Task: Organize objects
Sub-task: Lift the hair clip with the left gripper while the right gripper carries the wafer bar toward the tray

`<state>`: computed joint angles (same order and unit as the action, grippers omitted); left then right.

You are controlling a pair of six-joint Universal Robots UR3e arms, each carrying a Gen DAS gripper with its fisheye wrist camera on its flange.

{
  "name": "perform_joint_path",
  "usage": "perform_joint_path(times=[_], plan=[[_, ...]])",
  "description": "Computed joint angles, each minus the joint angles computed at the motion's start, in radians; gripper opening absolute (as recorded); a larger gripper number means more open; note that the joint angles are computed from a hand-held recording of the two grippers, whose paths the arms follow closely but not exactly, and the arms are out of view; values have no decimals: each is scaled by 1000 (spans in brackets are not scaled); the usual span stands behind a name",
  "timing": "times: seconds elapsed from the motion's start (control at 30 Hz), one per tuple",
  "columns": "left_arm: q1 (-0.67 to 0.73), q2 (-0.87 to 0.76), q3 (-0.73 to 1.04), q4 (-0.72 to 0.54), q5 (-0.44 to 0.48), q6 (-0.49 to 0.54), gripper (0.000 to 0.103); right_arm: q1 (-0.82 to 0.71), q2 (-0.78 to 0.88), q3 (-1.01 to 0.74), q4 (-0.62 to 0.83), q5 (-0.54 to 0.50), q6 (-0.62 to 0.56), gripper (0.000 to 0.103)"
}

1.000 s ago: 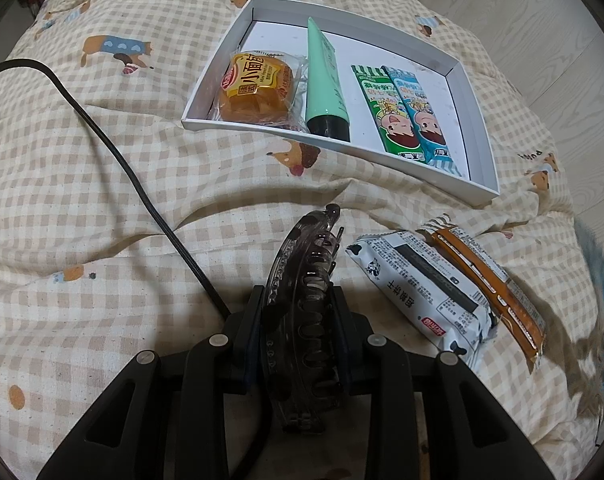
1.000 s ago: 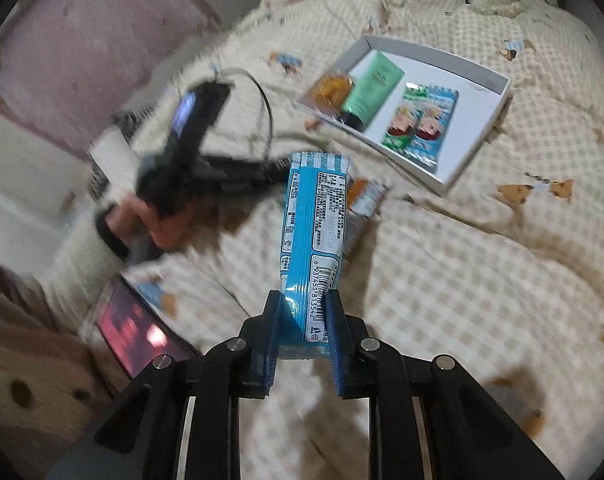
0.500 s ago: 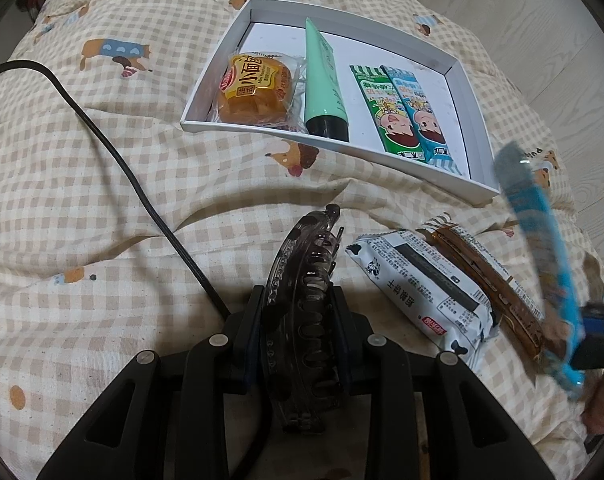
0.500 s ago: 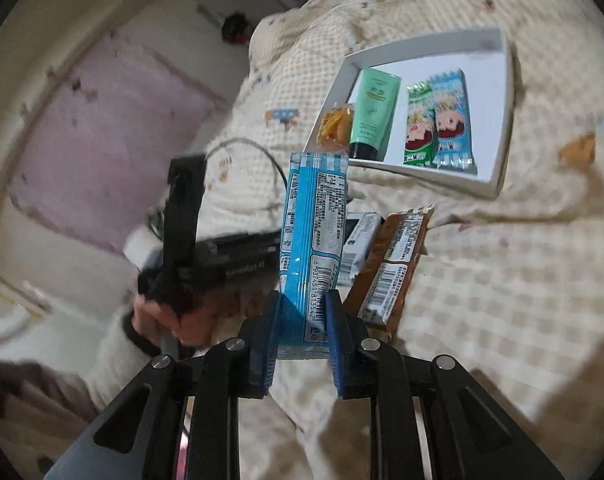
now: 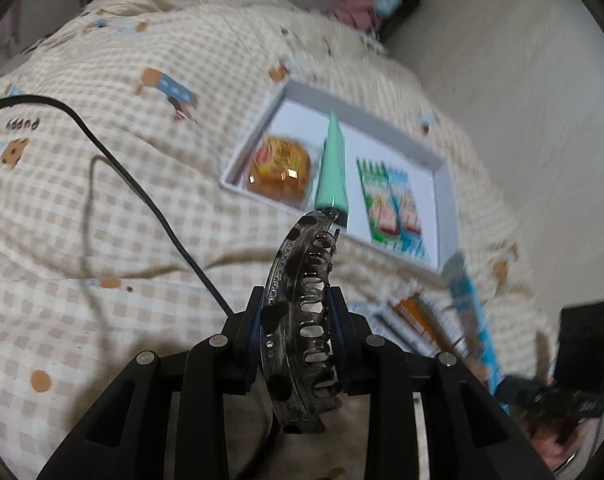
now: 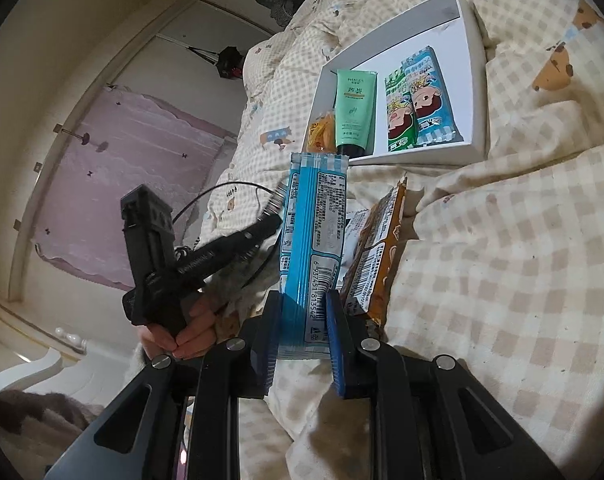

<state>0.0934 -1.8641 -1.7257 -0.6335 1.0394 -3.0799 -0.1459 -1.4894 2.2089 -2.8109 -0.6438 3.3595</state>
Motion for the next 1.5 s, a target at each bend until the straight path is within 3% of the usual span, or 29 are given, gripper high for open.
perform_joint_path(times=[0.17, 0.6, 1.03, 1.3, 1.5], plan=[[25, 4, -35, 101, -57, -47, 32, -8, 2, 11, -9, 12, -2, 23], [19, -16, -6, 55, -35, -35, 32, -10, 1, 17, -12, 15, -4, 23], [6, 19, -42, 101, -28, -4, 32, -1, -36, 13, 17, -14, 5, 23], [24, 73, -27, 68, -50, 16, 32, 4, -51, -119, 155, 20, -23, 23], [40, 109, 53, 36, -78, 9, 32, 24, 48, -342, 202, 84, -21, 23]])
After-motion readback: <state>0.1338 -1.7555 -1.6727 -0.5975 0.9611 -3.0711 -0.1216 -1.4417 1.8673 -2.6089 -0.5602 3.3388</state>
